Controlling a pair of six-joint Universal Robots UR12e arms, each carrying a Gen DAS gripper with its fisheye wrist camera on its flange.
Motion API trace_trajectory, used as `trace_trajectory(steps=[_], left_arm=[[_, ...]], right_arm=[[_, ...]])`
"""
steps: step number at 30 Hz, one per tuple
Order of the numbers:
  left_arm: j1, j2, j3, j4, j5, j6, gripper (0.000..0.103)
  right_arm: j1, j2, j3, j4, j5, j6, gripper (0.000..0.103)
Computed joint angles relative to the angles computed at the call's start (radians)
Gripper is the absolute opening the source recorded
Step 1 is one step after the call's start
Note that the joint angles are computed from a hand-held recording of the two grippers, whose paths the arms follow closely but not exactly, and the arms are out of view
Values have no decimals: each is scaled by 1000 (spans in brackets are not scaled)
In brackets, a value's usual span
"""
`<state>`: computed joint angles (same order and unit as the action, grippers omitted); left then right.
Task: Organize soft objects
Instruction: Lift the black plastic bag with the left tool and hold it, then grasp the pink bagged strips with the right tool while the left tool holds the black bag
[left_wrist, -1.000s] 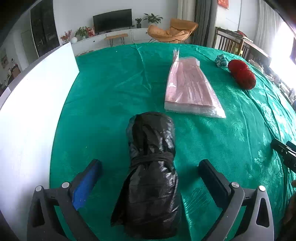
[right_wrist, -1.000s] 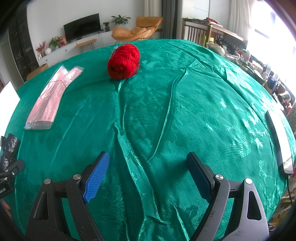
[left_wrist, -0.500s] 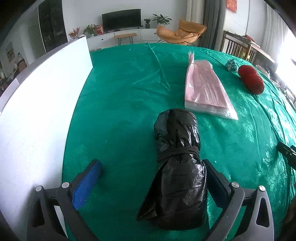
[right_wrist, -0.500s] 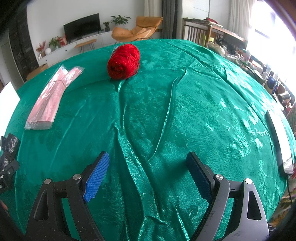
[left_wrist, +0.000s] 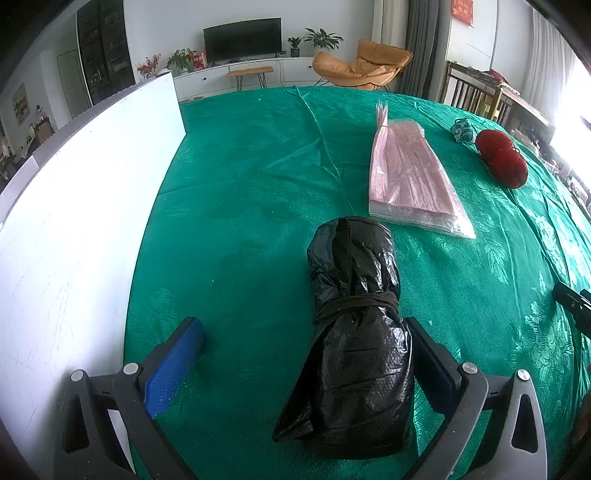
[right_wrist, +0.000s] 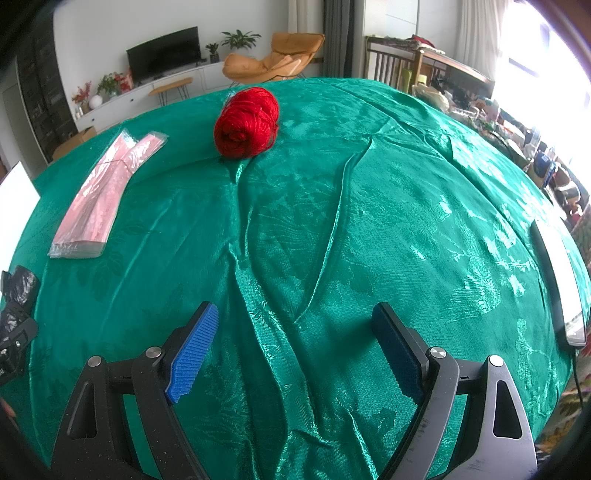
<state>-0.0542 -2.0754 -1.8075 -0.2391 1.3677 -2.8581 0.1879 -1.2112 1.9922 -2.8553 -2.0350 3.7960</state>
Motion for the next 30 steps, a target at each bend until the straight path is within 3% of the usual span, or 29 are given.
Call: trace_trajectory(steps=[8,10,12,15,16,21,25,28,30], left_arm=[[0,0,0,0,0,0,103],[0,0,0,0,0,0,103],[0,0,-1,1,0,0,103],[1,1,-2,1,-1,1,103],[1,1,-2,1,-1,1,103],[1,1,-2,1,-1,1,103],[1,2,-3,1,-1,0,103],[0,3,-2,0,1,-2,103],[0,4,-4,0,1,-2,103]], right_arm=[[-10,-9,-3,-4,36,21,86],[-26,-7,-26,-60,115,15,86],[-39,9,-80,-51,199,-14,87],[-62,82,-237,71,400,-76,87],[-63,113,-290,113,430,-84,87],[-51,242,-493,315,450,-38,86],[2,301,-592,443,293,-210,90],[10,293,-551,360,292,-327,86],[9,280,-520,322,286,-339,79]])
